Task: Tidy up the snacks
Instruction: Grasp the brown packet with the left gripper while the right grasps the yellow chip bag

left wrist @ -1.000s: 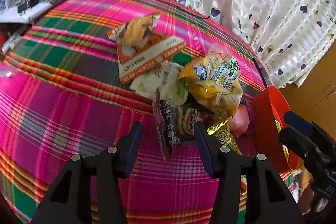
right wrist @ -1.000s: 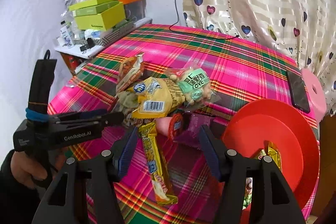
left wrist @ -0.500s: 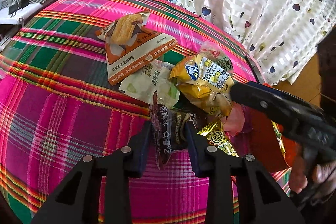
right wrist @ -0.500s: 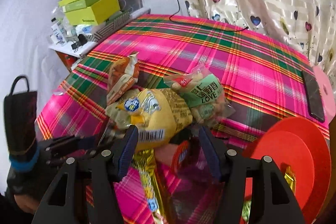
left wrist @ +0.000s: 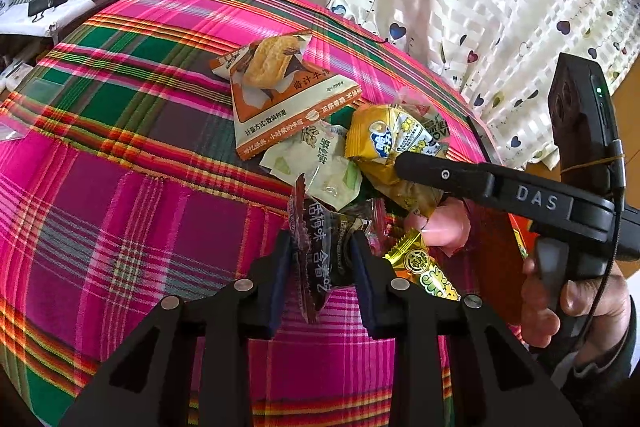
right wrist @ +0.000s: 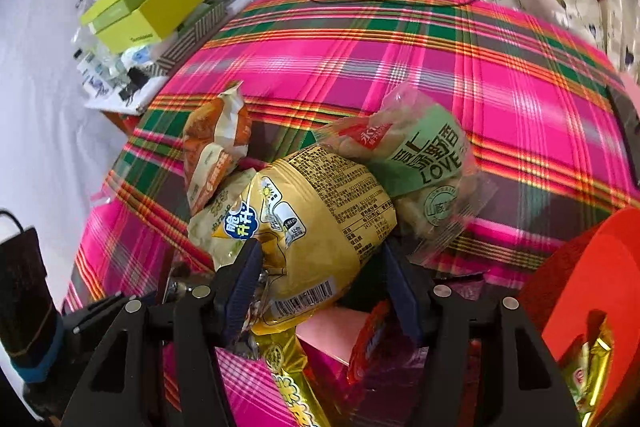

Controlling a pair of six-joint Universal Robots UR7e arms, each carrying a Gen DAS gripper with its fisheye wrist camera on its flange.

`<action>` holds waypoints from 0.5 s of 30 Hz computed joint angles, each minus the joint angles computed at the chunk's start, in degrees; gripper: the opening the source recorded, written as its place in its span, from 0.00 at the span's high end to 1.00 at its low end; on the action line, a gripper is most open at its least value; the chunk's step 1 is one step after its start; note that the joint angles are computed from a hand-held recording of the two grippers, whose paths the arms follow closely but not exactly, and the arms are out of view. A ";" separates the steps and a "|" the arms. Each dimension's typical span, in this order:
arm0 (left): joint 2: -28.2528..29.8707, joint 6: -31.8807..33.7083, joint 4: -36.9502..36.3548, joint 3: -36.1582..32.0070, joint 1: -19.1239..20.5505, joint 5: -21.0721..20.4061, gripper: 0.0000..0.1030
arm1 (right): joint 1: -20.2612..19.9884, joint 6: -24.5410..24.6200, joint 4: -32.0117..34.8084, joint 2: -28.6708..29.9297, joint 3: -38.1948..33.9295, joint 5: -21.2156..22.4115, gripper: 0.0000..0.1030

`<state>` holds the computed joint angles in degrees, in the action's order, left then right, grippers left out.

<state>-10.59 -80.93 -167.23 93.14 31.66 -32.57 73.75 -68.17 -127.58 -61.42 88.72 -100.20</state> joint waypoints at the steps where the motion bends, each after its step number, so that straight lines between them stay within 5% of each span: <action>1: -0.05 0.01 -0.04 0.10 -0.03 0.06 0.70 | -0.21 0.09 -0.30 -0.22 0.26 0.64 0.56; 5: -0.31 -0.65 1.09 0.09 -0.25 0.34 0.71 | -0.66 -0.46 -0.54 -0.99 0.86 2.49 0.70; 15: -2.56 -8.64 10.25 1.28 -2.45 2.04 0.74 | -2.71 -3.82 5.44 -5.56 1.83 9.71 0.73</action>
<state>-13.15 -89.57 -156.98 94.43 29.20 -30.53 71.04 -71.99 -122.13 -66.98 90.55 -90.50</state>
